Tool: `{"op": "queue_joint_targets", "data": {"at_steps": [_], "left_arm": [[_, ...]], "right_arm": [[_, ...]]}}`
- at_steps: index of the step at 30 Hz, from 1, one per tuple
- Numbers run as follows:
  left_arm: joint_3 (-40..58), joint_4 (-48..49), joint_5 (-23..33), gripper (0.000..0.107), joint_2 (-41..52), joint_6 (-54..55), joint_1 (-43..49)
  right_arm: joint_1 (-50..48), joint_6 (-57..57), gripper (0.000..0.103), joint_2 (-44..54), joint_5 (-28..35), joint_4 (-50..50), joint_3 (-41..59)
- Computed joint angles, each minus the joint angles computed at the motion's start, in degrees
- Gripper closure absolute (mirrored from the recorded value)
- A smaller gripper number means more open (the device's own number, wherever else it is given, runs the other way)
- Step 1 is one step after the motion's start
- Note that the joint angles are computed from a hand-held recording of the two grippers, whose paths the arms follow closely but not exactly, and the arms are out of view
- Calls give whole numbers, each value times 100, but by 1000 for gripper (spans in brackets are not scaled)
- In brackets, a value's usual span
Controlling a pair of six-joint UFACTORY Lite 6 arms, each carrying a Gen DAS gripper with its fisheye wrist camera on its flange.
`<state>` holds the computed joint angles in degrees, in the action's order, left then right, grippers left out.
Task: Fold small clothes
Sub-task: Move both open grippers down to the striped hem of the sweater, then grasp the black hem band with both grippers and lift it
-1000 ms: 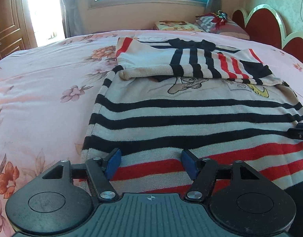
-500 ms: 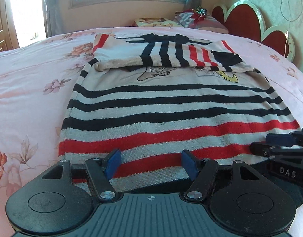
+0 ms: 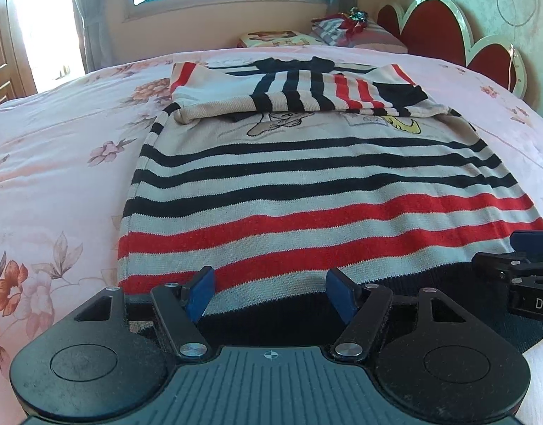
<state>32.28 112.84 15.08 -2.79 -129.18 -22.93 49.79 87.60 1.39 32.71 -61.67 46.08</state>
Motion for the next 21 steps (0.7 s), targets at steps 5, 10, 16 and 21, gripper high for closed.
{"op": "queue_joint_targets", "data": {"at_steps": [5,10,16,21], "left_arm": [[-233,-130,155,21,-147,17,-152],[-654,-713,-59,21,-786,617,-1],[-1321,-1119,-392,21,-1686,1166,392],[-1852,-2764,-1088,21,-2399,2899,1219]], "right_arm": [[130,40,44,154,68,41,-51],[229,-1,41,-119,235,139,-181],[155,2,40,-553,272,434,-468],[6,-217,39,-1136,663,639,-763]]}}
